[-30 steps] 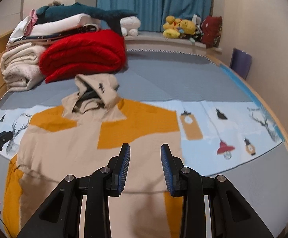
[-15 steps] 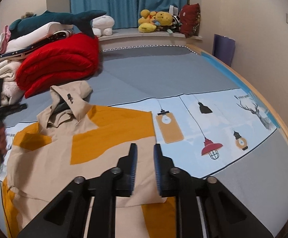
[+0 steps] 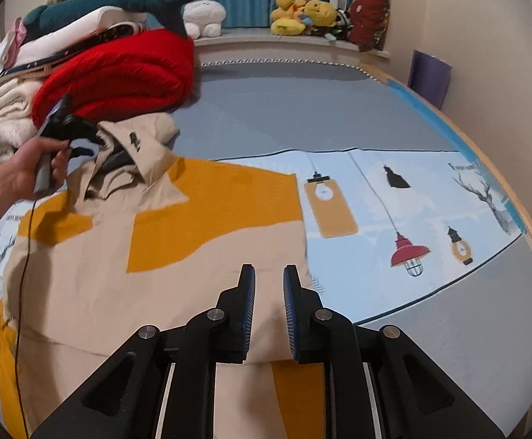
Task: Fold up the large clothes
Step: 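Grasp the beige hood with the left tool and lift it, then lay the hood down over the jacket body with the left tool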
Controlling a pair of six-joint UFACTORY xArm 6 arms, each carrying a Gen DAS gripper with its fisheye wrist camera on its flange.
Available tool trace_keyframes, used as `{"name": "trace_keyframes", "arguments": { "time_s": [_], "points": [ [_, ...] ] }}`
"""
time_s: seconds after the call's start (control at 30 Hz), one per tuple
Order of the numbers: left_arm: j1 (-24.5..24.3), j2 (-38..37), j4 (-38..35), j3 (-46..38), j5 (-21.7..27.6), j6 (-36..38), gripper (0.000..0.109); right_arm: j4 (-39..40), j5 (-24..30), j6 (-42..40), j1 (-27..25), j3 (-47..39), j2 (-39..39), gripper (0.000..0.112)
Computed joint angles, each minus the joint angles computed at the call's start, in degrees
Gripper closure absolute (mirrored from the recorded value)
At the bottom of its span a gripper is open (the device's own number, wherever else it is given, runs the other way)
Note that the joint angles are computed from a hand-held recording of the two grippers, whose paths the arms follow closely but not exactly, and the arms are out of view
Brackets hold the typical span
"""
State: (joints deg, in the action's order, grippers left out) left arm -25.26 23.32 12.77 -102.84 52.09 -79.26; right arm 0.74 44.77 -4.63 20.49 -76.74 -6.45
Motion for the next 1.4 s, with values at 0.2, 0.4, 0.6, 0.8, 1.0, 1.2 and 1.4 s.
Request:
{"name": "trace_keyframes", "arguments": {
  "time_s": [0.2, 0.4, 0.6, 0.8, 1.0, 1.2, 1.4],
  "points": [
    [-1.2, 1.5, 3.7, -3.0, -1.3, -0.6, 0.104, 2.5, 0.9, -1.0, -0.4, -1.0, 0.7, 0.095],
    [-7.9, 1.5, 17.9, -14.5, 10.1, 1.2, 0.107, 5.0, 1.1, -1.9, -0.8, -2.7, 0.6, 0.095],
    [-26.7, 4.5, 32.8, -30.9, 27.0, 12.9, 0.107, 9.7, 1.6, -2.8, -1.9, -4.1, -1.2, 0.095],
    [-45.8, 1.7, 33.7, -25.0, 39.8, 1.6, 0.107, 15.7, 2.7, -3.6, -2.7, -4.3, -2.6, 0.095],
    [-53.4, -0.8, 30.3, -21.2, 44.8, -20.1, 0.107, 22.7, 4.3, -8.1, -2.7, -3.1, -4.3, 0.087],
    [-48.5, -7.4, 26.2, -8.5, 38.1, -24.3, 0.100, 29.4, 8.0, -8.4, -1.9, -2.5, -3.6, 0.083],
    [-42.7, -17.3, 17.4, 11.5, 19.4, -34.7, 0.076, 33.3, 12.9, -9.4, 0.8, -2.1, -1.0, 0.083]
  ]
}}
